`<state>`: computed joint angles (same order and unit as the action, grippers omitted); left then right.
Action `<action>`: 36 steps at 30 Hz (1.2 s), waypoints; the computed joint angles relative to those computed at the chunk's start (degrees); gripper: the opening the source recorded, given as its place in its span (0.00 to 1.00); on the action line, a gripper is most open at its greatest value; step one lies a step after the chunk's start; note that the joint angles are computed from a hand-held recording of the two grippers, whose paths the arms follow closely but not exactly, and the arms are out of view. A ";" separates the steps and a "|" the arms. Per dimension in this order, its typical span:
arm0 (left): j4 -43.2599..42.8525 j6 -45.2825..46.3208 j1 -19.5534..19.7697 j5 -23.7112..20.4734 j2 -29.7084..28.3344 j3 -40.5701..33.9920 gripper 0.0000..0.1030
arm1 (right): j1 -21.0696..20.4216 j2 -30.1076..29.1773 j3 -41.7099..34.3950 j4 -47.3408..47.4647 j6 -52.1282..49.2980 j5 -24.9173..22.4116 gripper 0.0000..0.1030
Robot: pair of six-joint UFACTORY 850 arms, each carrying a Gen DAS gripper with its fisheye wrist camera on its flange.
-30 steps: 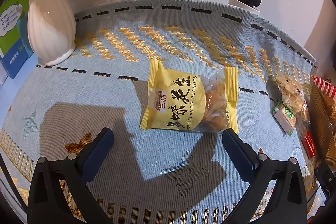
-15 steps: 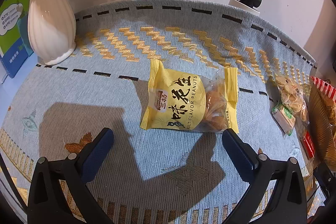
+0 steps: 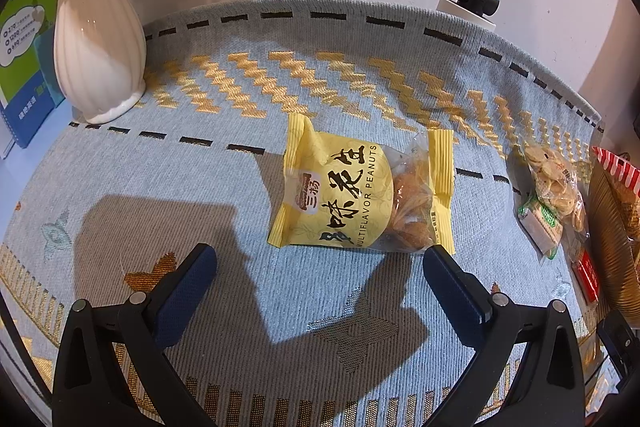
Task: Organize snacks
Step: 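Move both tools back over the yellow peanut packet and remaining snacks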
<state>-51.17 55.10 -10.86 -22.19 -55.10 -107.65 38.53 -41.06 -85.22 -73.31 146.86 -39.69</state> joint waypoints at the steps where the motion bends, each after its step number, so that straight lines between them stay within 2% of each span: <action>1: -0.05 -0.02 0.00 -0.01 0.07 0.07 1.00 | -0.05 -0.10 -0.12 0.01 -0.07 0.04 1.00; 33: -0.58 0.41 0.01 0.08 0.10 0.27 1.00 | -0.05 -0.09 -0.11 0.08 -0.27 0.18 1.00; 36: -0.59 0.43 0.02 0.08 0.11 0.28 1.00 | -0.07 0.12 0.40 -1.66 2.12 0.25 1.00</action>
<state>-51.76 55.53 -10.85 -22.11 -54.99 -107.37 38.46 -40.94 -84.82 -74.97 148.97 -39.44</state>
